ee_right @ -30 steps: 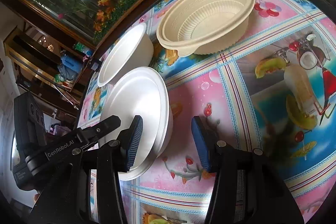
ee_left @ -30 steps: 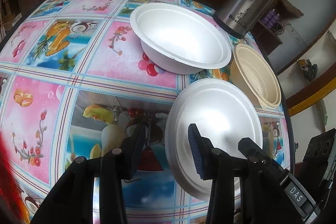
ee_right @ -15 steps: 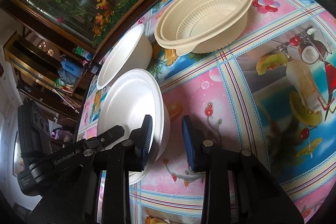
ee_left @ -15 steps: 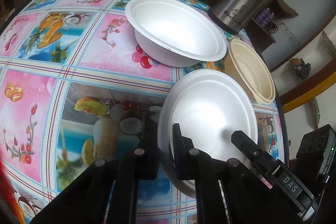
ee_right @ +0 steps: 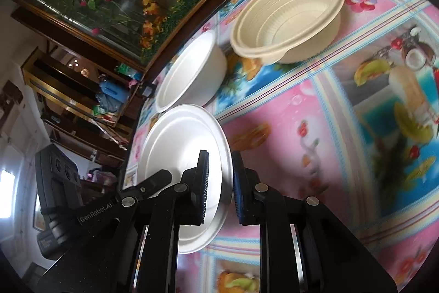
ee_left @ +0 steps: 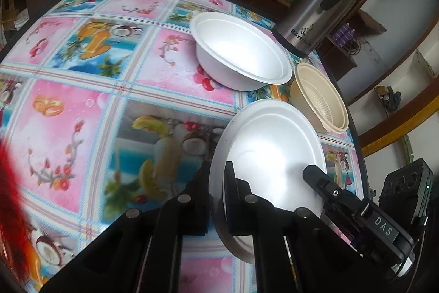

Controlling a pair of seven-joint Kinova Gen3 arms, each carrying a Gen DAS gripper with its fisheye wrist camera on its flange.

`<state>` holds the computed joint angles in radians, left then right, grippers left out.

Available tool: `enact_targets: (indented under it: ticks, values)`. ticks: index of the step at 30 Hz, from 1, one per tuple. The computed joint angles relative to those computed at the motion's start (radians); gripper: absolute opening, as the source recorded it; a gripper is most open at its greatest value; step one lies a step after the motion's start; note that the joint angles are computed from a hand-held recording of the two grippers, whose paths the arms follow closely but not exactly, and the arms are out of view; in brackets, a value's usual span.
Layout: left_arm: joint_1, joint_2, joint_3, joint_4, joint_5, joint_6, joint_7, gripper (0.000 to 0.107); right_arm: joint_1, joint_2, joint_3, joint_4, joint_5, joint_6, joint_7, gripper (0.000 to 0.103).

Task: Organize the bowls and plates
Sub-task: 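Carry the white foam plate over the red plate stack with the right gripper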

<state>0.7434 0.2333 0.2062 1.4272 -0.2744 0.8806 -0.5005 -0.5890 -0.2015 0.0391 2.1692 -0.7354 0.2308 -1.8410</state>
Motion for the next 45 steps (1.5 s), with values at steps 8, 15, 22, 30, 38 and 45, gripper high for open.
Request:
enact_targets:
  ticks: [8,15,22,30,38,45]
  values:
    - [0.005,-0.159,0.030,0.107,-0.129,0.089,0.141,0.006,0.002,0.021,-0.162,-0.057,0.124,-0.044,-0.178,0.016]
    - [-0.079,-0.340,0.095,0.198,-0.180,0.206,0.209,0.007,-0.064,0.110,-0.256,-0.209,0.389,-0.022,-0.420,0.016]
    - [-0.189,-0.487,0.111,0.281,-0.144,0.293,0.207,0.007,-0.087,0.262,-0.389,-0.401,0.671,0.015,-0.632,0.016]
    - [-0.295,-0.591,0.054,0.389,-0.041,0.290,0.128,0.009,-0.318,0.425,-0.267,-0.613,0.866,0.136,-0.749,0.016]
    - [-0.379,-0.620,0.037,0.443,0.048,0.267,0.037,0.010,-0.446,0.496,-0.189,-0.720,1.036,0.283,-0.822,0.016]
    - [-0.477,-0.660,0.062,0.457,0.072,0.283,-0.009,0.014,-0.502,0.519,-0.173,-0.760,1.174,0.364,-0.882,0.016]
